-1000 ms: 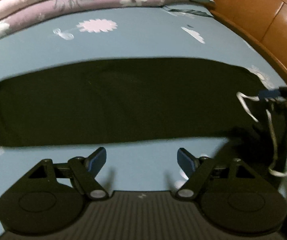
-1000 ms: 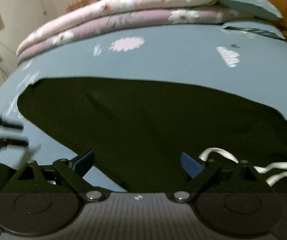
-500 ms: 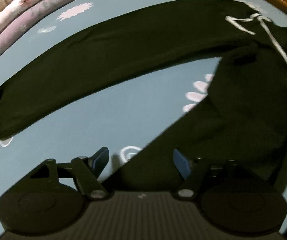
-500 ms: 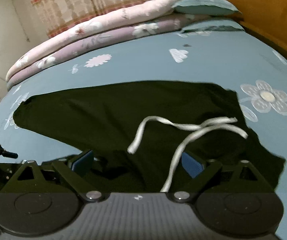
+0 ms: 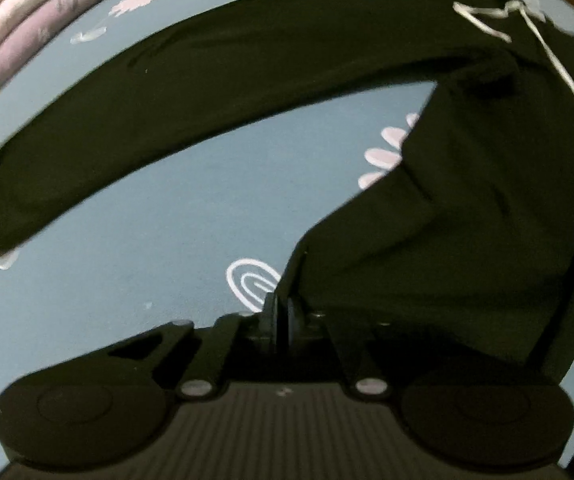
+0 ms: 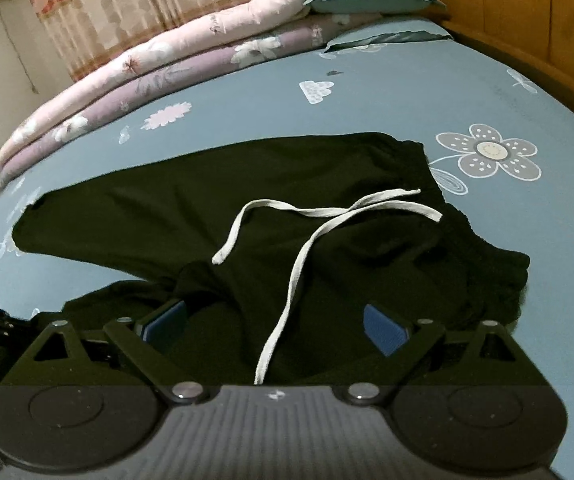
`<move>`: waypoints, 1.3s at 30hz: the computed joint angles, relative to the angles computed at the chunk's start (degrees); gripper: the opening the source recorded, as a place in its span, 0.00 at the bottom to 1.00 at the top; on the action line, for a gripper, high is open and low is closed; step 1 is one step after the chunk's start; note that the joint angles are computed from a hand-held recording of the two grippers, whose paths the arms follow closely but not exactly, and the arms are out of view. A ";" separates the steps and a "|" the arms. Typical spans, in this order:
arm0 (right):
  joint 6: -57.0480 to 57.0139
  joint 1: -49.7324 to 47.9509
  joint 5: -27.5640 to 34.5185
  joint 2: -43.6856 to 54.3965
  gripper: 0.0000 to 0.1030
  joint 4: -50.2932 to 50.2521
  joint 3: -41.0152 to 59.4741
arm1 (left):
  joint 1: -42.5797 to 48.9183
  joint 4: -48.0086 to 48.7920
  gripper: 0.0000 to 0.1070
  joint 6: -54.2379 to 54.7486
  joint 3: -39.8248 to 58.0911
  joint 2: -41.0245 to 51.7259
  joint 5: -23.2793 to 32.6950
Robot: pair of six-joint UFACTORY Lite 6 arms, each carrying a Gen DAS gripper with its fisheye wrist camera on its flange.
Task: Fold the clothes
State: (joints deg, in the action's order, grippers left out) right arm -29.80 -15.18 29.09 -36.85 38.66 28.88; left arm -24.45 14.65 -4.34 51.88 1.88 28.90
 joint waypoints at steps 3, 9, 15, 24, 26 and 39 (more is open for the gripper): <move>-2.48 -1.06 0.26 -0.52 0.95 2.08 -0.49 | 0.55 2.54 0.01 -7.26 -2.18 -4.12 0.32; -5.62 -1.64 0.86 0.99 0.95 4.01 -0.53 | 2.35 6.44 0.02 -18.39 -1.45 -2.91 3.46; -19.35 -5.59 4.20 1.47 0.95 7.56 0.06 | -7.17 21.14 0.13 -38.71 -0.12 -3.70 6.80; -56.83 -17.29 20.68 17.14 0.46 14.24 9.94 | -29.30 22.41 0.34 -55.20 8.22 0.39 13.87; -58.30 -15.69 19.97 21.36 0.32 12.44 11.43 | -32.27 21.16 0.34 -58.09 10.81 4.27 14.88; -58.15 -21.15 22.51 27.49 0.31 -0.36 7.84 | -44.34 6.93 0.36 -69.36 7.61 6.62 17.32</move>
